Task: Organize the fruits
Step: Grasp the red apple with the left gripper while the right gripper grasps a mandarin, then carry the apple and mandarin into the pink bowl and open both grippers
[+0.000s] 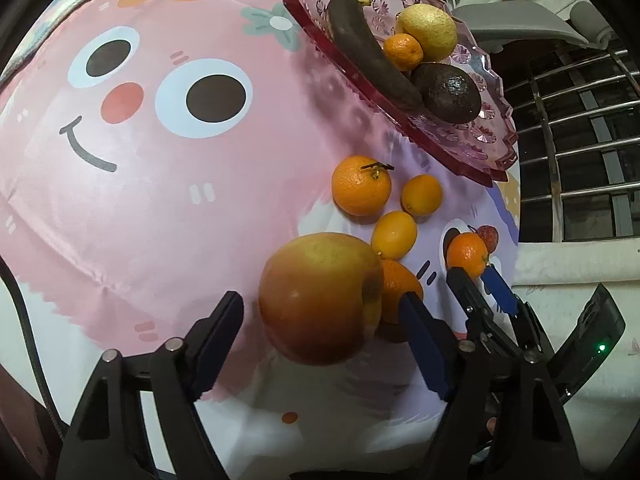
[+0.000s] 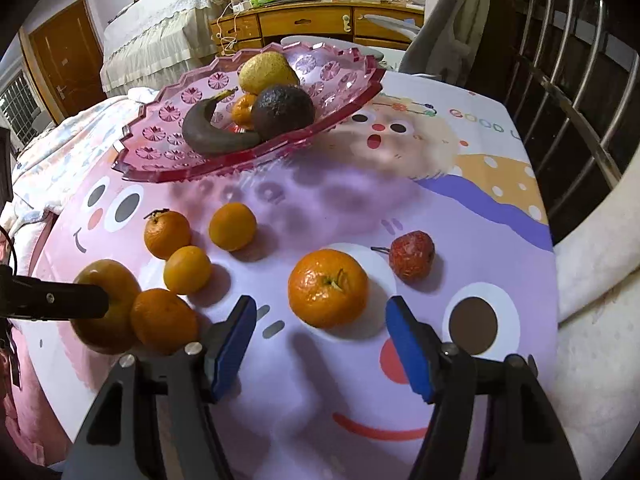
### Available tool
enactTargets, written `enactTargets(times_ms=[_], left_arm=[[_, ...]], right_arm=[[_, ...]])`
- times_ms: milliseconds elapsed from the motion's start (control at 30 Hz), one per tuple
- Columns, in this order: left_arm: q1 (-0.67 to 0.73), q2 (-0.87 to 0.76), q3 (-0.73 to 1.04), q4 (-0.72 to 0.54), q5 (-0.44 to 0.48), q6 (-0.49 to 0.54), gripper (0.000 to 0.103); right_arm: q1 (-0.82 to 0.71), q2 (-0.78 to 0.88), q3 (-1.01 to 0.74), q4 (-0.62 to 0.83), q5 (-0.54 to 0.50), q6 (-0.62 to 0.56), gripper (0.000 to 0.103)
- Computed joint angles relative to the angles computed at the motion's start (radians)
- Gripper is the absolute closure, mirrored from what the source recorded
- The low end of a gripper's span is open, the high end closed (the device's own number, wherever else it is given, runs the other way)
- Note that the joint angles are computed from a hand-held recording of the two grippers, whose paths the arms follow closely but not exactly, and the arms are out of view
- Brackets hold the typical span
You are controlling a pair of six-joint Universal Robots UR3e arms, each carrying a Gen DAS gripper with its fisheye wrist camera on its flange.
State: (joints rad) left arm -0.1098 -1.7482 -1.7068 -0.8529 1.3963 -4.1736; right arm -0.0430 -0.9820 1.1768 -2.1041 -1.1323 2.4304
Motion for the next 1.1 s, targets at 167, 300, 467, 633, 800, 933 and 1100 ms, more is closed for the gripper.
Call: enactTargets(times_ms=[167, 300, 467, 633, 800, 933, 1100], left_arm=[[0.007, -0.007, -0.011, 0.020, -0.006, -0.011, 0.036], [0.013, -0.002, -0.056, 0.088, -0.022, -0.030, 0.042], [0.018, 0.018, -0.117, 0.163, -0.028, -0.053, 0.043], [0.019, 0.026, -0.144, 0.195, -0.036, -0.057, 0.043], [0.018, 0.049, -0.149, 0.159, -0.027, -0.042, 0.044], [0.016, 0.098, -0.165, 0.129, -0.003, -0.049, 0.044], [0.018, 0.180, -0.151, 0.054, 0.046, -0.042, 0.044]], right_arm=[[0.007, 0.018, 0.003, -0.033, 0.005, -0.008, 0.042], [0.016, 0.026, 0.022, -0.088, -0.003, -0.008, 0.051], [0.019, 0.034, 0.021, -0.106, -0.014, 0.004, 0.057], [0.022, 0.043, -0.003, -0.080, -0.024, -0.006, 0.058], [0.018, 0.022, 0.003, -0.061, -0.014, -0.012, 0.058], [0.010, -0.005, 0.011, -0.042, -0.002, -0.021, 0.058], [-0.001, -0.037, -0.018, 0.021, 0.025, -0.041, 0.058]])
